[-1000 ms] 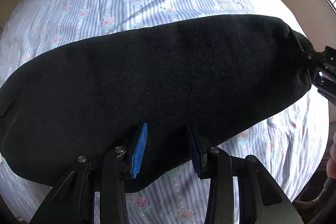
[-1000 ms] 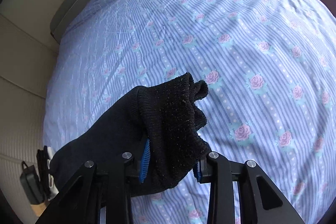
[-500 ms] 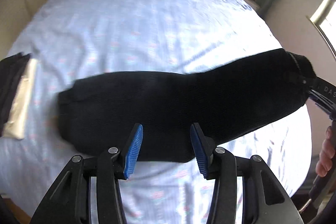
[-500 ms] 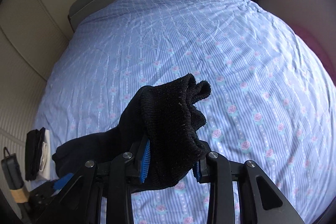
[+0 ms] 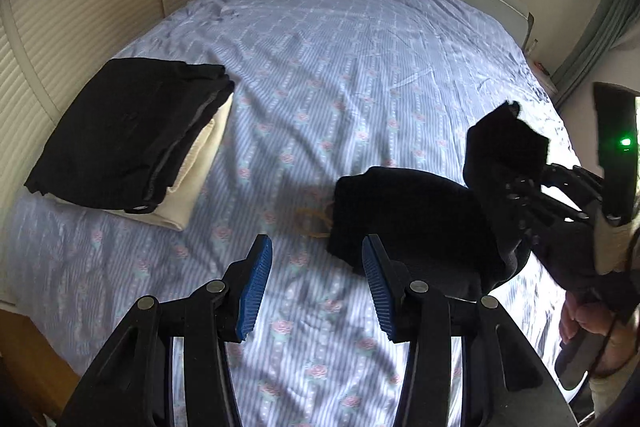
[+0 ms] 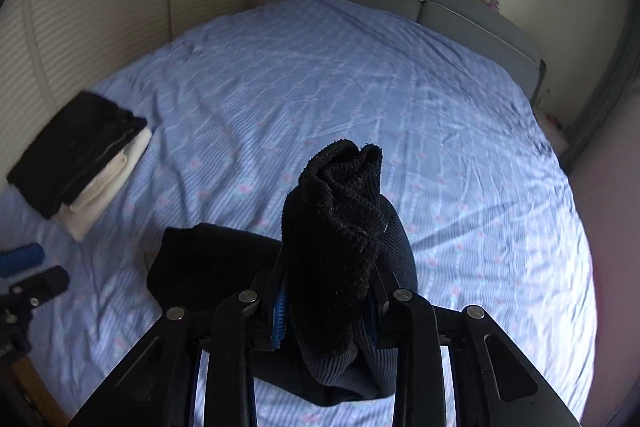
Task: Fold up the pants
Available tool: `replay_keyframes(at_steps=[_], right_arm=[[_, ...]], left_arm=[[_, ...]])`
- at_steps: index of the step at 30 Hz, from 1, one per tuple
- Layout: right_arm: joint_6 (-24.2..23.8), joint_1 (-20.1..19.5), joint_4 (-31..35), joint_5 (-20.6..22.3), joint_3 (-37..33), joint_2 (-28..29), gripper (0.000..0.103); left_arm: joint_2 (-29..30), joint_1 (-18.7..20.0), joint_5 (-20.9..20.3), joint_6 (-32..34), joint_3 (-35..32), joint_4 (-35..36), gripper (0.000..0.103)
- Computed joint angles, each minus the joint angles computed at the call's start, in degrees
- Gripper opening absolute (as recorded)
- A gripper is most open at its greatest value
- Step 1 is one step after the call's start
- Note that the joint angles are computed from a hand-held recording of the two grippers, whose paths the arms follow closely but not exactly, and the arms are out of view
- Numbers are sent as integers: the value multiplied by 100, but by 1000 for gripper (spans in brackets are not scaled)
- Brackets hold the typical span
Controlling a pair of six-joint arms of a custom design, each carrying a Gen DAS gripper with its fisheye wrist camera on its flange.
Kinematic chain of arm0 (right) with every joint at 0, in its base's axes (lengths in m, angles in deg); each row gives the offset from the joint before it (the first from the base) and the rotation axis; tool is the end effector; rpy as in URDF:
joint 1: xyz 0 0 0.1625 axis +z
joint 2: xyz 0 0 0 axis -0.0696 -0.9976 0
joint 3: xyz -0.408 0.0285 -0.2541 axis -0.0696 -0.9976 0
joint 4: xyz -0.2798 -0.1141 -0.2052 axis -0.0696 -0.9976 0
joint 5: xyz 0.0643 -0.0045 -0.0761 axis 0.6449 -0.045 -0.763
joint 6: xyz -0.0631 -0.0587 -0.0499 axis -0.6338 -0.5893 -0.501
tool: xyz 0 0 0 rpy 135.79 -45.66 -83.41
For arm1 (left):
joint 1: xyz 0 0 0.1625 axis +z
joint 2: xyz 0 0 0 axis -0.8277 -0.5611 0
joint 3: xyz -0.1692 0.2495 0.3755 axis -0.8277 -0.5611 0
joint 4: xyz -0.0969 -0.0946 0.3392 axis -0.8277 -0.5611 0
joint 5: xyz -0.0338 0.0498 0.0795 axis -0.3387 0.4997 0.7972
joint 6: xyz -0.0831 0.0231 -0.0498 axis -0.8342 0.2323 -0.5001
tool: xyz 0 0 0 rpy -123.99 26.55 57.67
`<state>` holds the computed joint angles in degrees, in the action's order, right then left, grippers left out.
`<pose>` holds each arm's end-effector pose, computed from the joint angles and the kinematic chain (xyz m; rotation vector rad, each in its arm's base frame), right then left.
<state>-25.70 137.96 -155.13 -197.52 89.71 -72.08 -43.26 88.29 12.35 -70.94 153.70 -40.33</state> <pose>0.5010 -0.4473 0.1541 0.7224 -2.0861 0.5920 -0.1964 -0.3683 0.4514 0.0453 2.4010 -0.7112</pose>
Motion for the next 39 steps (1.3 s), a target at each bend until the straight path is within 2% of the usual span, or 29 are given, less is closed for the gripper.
replay_keyframes(at_steps=[5,7,9,11,13,14,19,22,25,26,29,31,33,34,36,39], right_arm=[[-489,111,439,-67,-536,817,31],[-393,92,774,84,-687,991,31],[-186,34,1198,451,-818,1052,32],[4,-1,1476,770,-890,1084,43],[-21,10,1292,1055,-817,1077,69],[-70,27,1146,1205,-763,1032,71],[-252,179,389,2147,-461,643,72],[-156,310,-235,2225,-92,231,72],[251,308,-703,1937,401,-236,75],[425,277,-753,1708,562,-374,75],[1159,-3,-464,1228,943,-765,75],[1780,-294,-180,1224,1127,-1005,73],[2244,-526,-66,1208,1304,-1156,65],[2358,-628,-76,1232,1370,-1204,60],[2588,-773,-47,1293,1474,-1247,58],[2674,-890,-168,1460,1607,-1235,52]], left_arm=[[-344,70,-46,-434,-22,683,46],[-428,108,-63,-583,-44,871,46],[-511,149,-59,-696,-68,1012,49],[-546,198,6,-763,-119,1146,57],[-557,199,150,-863,-184,1319,61],[-555,185,238,-942,-235,1429,65],[-492,148,539,-851,-405,1500,67],[-454,181,457,-379,-318,842,68],[-371,208,150,234,-95,-146,68],[-312,223,23,411,-8,-489,68],[-28,307,-408,987,270,-1567,66],[227,379,-648,1287,444,-2273,64],[513,521,-1001,1545,525,-2885,61],[656,591,-1142,1615,541,-3131,59],[901,715,-1326,1693,574,-3540,59],[1204,951,-1572,1551,551,-3789,59]])
